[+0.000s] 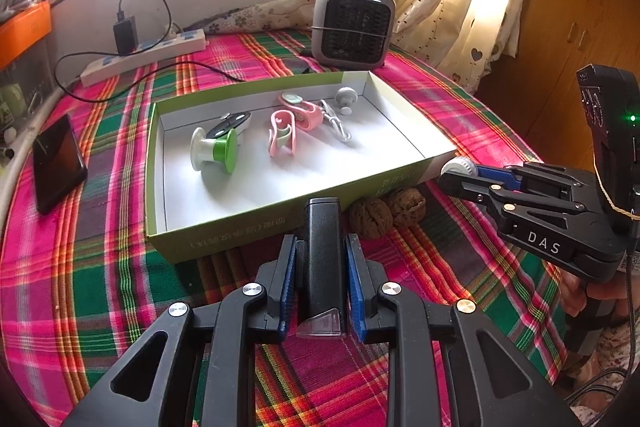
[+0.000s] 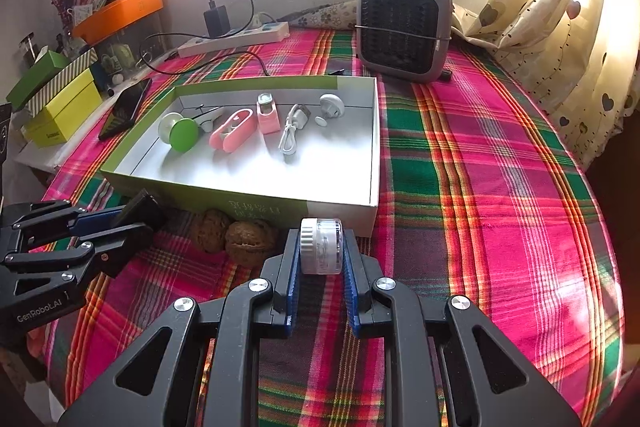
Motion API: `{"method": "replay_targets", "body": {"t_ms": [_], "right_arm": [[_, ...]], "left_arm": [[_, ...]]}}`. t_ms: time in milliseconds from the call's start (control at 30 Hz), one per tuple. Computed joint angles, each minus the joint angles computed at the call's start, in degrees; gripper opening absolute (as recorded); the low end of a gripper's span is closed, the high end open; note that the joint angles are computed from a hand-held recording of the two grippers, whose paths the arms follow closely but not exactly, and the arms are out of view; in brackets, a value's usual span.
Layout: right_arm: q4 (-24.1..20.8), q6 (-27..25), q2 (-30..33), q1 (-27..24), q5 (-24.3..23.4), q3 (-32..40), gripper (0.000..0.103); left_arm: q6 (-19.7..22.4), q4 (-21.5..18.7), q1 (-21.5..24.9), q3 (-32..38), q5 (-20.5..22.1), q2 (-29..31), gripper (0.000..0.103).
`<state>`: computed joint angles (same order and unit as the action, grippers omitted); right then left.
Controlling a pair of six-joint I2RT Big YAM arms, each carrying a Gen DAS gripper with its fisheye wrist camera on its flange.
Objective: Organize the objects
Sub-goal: 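Carry the black stick with the left tool toward the box while the right tool carries the cylinder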
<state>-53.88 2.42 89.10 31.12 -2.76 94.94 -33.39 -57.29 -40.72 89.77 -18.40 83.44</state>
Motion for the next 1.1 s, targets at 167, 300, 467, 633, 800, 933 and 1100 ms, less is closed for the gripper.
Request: {"method": "replay_targets", "body": {"t_ms": [167, 300, 467, 633, 800, 933, 1100], "right_arm": [[-0.38, 0.22, 0.19, -0.15, -0.71, 1.38, 0.02], [-0.45, -0.15, 0.68, -0.1, -0.57, 2.69, 0.02], [-0.75, -0.48, 1.85, -0.01, -0.44, 4.74, 0.02], [-1.4, -0.78, 3.65, -0.03, -0.56, 7.27, 0.02], [-2.17, -1.16, 5.5, -0.1, -0.47, 9.82, 0.02], [-3.0, -1.24, 7.27, -0.23, -0.51, 12.02, 0.02], [-4.04, -1.58, 9.74, -0.33, -0.53, 14.76, 0.02]], "left_arm": [[-0.55, -0.84, 0.43, 1.31, -0.39, 0.0, 0.021], [-0.51, -0.93, 1.16, 2.16, -0.34, 0.12, 0.021], [-0.17, -1.5, 2.29, 3.7, -0.53, 1.0, 0.021], [0.55, -1.7, 3.53, 4.82, -0.04, 1.87, 0.021], [0.95, -1.85, 4.67, 5.86, 0.79, 2.96, 0.021], [1.22, -2.03, 5.62, 6.75, 1.4, 4.0, 0.021], [1.57, -2.42, 6.84, 8.23, 1.62, 5.6, 0.021]]}}
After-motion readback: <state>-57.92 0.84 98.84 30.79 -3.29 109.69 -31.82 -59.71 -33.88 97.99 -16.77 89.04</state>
